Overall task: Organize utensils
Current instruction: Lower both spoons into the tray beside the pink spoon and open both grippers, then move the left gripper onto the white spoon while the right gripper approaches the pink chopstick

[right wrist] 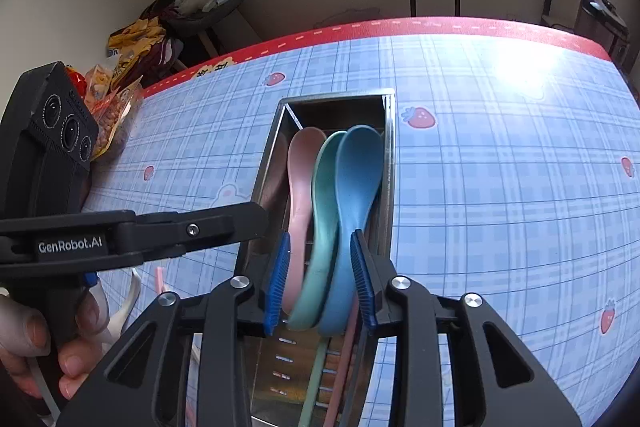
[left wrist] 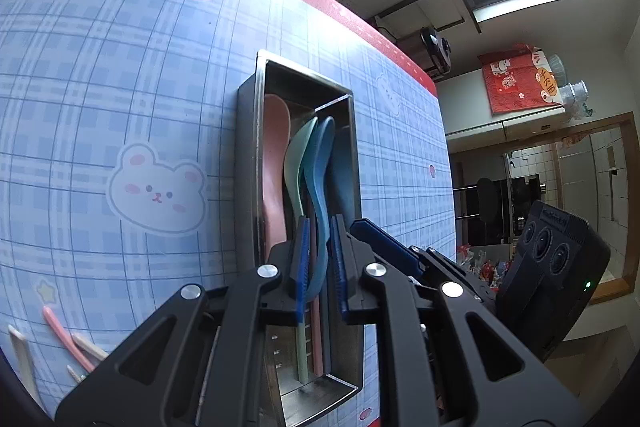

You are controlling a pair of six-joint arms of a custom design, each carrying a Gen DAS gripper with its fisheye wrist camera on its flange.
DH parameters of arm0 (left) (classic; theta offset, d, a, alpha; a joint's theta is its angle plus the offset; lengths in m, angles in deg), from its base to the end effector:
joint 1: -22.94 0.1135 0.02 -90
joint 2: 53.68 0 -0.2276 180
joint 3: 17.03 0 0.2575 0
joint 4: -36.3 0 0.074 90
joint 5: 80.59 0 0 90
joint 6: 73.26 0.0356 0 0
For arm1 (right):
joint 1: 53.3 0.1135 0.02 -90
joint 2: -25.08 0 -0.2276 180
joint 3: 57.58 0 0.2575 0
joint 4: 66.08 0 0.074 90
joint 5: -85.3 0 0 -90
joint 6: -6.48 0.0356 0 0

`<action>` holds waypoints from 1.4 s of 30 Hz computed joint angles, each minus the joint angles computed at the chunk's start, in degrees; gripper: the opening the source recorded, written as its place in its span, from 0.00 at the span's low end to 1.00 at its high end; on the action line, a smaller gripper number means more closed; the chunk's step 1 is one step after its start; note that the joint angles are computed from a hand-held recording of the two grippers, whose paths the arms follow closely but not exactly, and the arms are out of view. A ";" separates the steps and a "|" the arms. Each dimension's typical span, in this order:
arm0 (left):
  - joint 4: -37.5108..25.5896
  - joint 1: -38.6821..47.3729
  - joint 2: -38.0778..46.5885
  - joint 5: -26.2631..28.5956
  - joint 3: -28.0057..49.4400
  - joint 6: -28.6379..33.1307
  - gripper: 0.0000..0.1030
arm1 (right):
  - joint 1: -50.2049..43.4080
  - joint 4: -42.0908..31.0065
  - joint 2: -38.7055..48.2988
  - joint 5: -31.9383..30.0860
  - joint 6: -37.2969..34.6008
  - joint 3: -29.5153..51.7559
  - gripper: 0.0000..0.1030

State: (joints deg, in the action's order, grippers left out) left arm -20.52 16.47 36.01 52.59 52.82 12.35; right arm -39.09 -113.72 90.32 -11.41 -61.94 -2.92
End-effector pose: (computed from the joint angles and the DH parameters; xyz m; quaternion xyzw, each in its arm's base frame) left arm 0.2795 -0.0562 0.1564 0.0595 0.9226 -0.3741 0.0729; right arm 0.2272 0.0618 0.1799 0.0457 0.9592 0.1375 0.2428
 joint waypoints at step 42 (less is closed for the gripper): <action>-39.20 68.89 -16.80 -10.12 -0.55 87.35 0.94 | 58.21 -28.19 -10.82 35.41 50.00 0.10 0.94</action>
State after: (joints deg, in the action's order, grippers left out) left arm -59.72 85.36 19.21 42.47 52.27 99.71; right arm 19.12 -141.91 79.50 24.00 -11.94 -2.82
